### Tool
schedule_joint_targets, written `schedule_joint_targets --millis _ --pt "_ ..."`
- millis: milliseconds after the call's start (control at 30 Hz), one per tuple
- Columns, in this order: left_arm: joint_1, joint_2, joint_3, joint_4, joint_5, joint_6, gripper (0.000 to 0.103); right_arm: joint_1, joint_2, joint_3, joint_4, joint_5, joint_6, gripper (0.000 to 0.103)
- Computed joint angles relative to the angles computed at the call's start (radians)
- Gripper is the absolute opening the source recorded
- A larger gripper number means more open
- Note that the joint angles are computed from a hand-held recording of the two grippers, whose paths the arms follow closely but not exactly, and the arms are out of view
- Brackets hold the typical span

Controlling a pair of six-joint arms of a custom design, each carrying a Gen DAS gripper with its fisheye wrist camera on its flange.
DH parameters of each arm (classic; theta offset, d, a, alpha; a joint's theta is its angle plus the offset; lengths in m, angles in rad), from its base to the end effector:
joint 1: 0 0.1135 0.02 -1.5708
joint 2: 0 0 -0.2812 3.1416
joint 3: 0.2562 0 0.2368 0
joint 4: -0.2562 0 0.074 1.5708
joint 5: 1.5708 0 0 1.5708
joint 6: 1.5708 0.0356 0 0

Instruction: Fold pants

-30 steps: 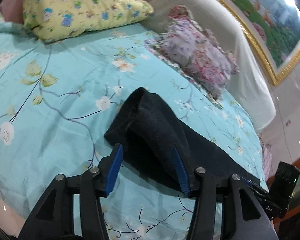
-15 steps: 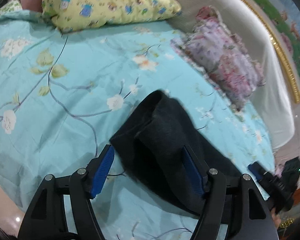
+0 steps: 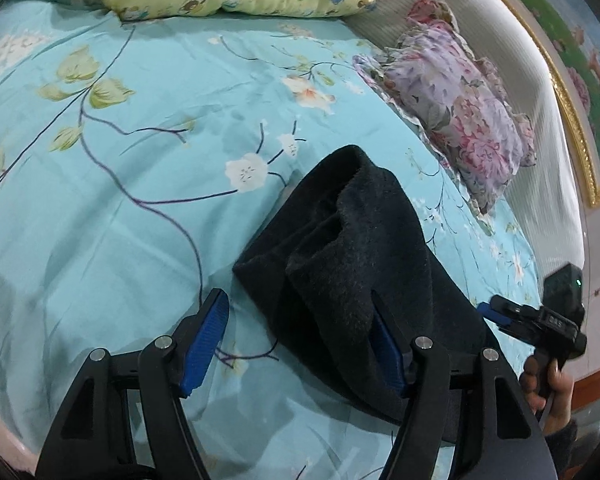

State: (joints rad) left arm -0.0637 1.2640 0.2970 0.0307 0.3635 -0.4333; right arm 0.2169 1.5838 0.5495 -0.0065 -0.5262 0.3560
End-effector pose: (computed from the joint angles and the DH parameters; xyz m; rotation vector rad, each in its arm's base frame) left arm 0.1770 -0.0240 0.1407 -0.3157 2.5224 -0.6569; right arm 0.2357 0.0702 0.1381 -0.0090 2.6524 0.8863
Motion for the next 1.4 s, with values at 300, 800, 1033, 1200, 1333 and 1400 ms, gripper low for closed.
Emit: schedule_joint_targets --millis 300,800,1033,1200,1333,1400 --pt "-0.04 0.064 -0.002 0.081 -0.017 0.018 0.04 0.039 0.137 0.052 -0.056 -0.051 -0.054 0.016" --pt "0.034 -0.426 0.011 -0.226 0.086 0.137 0.019 0.605 -0.131 0.043 -0.089 0.957 0.018 0.009" --pt "0.119 -0.05 -0.092 0.115 0.117 0.256 0.02 0.592 0.084 0.001 0.143 0.956 0.075 0.012" --pt "0.157 -0.095 -0.136 0.124 0.136 0.299 0.026 0.613 0.04 0.002 0.086 1.015 0.141 0.036" --pt "0.201 -0.235 -0.111 -0.046 0.146 0.308 0.03 0.637 -0.117 -0.055 0.035 1.0 0.234 0.036" --pt "0.244 -0.314 -0.098 -0.13 0.182 0.312 0.03 0.659 -0.207 -0.091 0.012 0.995 0.286 0.036"
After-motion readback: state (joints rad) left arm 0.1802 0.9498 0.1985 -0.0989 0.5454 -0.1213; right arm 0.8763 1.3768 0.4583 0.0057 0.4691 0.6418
